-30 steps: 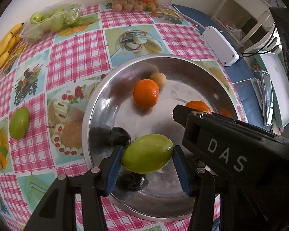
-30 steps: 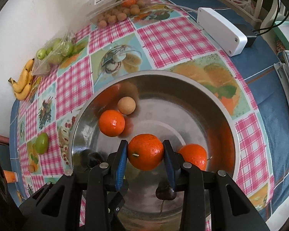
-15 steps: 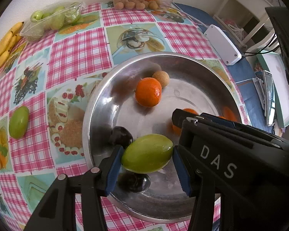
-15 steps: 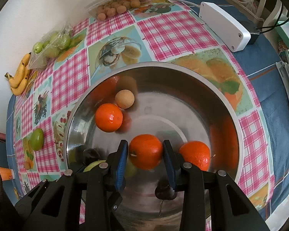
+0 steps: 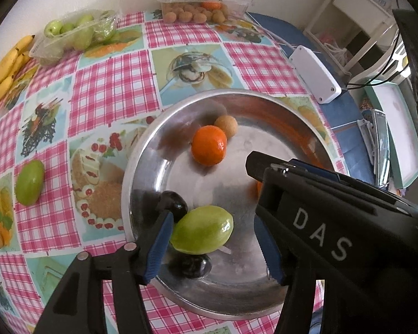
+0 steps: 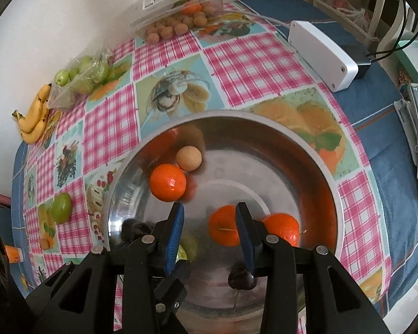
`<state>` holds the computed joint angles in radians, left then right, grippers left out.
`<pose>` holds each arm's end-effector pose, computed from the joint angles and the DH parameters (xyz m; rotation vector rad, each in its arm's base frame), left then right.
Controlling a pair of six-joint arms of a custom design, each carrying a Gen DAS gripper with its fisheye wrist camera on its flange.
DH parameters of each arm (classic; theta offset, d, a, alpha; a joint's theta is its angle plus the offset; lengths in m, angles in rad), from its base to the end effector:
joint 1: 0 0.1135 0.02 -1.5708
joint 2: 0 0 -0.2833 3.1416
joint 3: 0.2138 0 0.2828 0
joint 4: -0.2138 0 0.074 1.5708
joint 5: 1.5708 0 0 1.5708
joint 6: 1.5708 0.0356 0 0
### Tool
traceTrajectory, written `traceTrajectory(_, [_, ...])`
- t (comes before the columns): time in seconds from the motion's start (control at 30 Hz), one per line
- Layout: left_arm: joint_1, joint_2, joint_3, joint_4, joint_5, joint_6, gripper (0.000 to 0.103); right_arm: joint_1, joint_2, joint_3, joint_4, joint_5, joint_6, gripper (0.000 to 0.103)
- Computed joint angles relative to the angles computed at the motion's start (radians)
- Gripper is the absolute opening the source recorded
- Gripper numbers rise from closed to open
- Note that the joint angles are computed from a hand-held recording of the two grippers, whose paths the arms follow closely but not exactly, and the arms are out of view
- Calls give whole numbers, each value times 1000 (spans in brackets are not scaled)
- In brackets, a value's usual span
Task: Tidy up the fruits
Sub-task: 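Lower the orange and green mango into the steel bowl and open both tools, then withdraw both open tools from the bowl toward the remaining fruit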
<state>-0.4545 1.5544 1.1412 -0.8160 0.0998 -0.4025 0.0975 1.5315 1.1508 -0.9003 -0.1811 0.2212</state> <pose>0.2942 -0.1477 0.2376 0.0988 2.8516 -0.3341 0.3168 0.0374 0.2451 0.1393 2.8638 0.3234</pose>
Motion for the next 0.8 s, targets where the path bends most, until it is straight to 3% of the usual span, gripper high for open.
traceTrajectory(0.5, [105,-47,-23,-28,16,-26,68,-12,-26,7,-7,5,3,40])
traceTrajectory(0.63, [142,-53,-31,-32,26,-34,68,-9,-29,1,-1,26,15,48])
traceTrajectory(0.8, [192,-69,-45,-26,32,-56,68,-5,-29,2,-3,32,21,49])
